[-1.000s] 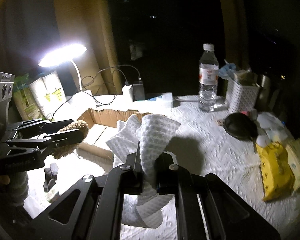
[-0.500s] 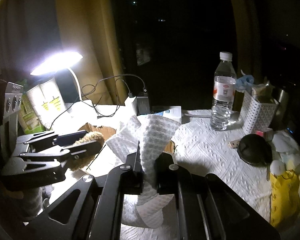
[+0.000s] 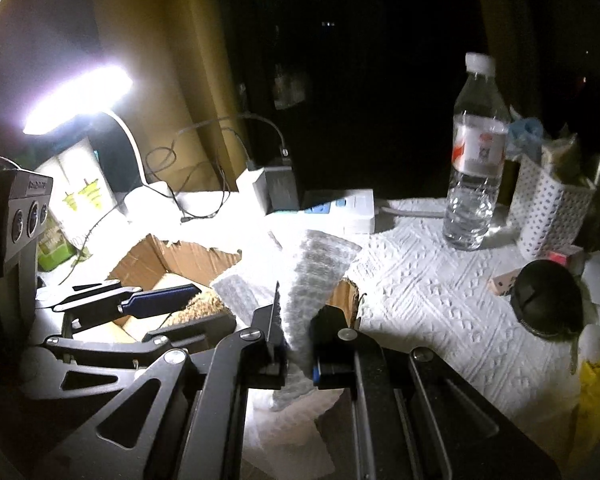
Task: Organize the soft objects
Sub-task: 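Carry the bear into the cardboard box with the left tool while the right tool carries the towel there, then open the left tool to drop the bear while the right tool releases the towel into the box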
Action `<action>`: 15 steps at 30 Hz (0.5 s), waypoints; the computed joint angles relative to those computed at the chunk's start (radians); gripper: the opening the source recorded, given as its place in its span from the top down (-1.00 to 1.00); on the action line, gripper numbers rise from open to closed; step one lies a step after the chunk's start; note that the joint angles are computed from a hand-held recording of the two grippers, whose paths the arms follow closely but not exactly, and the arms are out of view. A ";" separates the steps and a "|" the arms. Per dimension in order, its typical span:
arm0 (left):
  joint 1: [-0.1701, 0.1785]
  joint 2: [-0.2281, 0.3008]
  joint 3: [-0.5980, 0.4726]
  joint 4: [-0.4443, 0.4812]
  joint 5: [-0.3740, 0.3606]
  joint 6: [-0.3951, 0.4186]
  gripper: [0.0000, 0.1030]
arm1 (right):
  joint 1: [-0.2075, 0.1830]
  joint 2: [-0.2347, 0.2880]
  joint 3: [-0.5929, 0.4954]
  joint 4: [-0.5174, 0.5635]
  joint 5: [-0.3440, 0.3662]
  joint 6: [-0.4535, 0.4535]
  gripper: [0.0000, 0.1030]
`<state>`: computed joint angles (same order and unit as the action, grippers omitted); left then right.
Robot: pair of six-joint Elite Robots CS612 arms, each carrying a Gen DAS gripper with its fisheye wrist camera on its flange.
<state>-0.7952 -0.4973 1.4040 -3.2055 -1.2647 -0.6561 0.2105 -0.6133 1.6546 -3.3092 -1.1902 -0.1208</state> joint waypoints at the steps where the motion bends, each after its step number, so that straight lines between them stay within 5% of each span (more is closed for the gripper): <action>1: 0.002 0.002 -0.004 0.012 -0.006 -0.005 0.12 | 0.002 0.005 -0.006 0.008 -0.001 -0.002 0.83; 11: 0.015 0.015 -0.038 0.115 -0.068 -0.051 -0.01 | 0.007 0.029 -0.035 0.066 -0.034 -0.011 0.74; 13: 0.015 0.014 -0.037 0.117 -0.066 -0.052 -0.02 | 0.003 0.024 -0.028 0.050 -0.025 -0.004 0.52; 15: 0.012 0.013 -0.038 0.122 -0.064 -0.047 -0.02 | -0.002 0.017 -0.020 0.035 -0.006 0.000 -0.02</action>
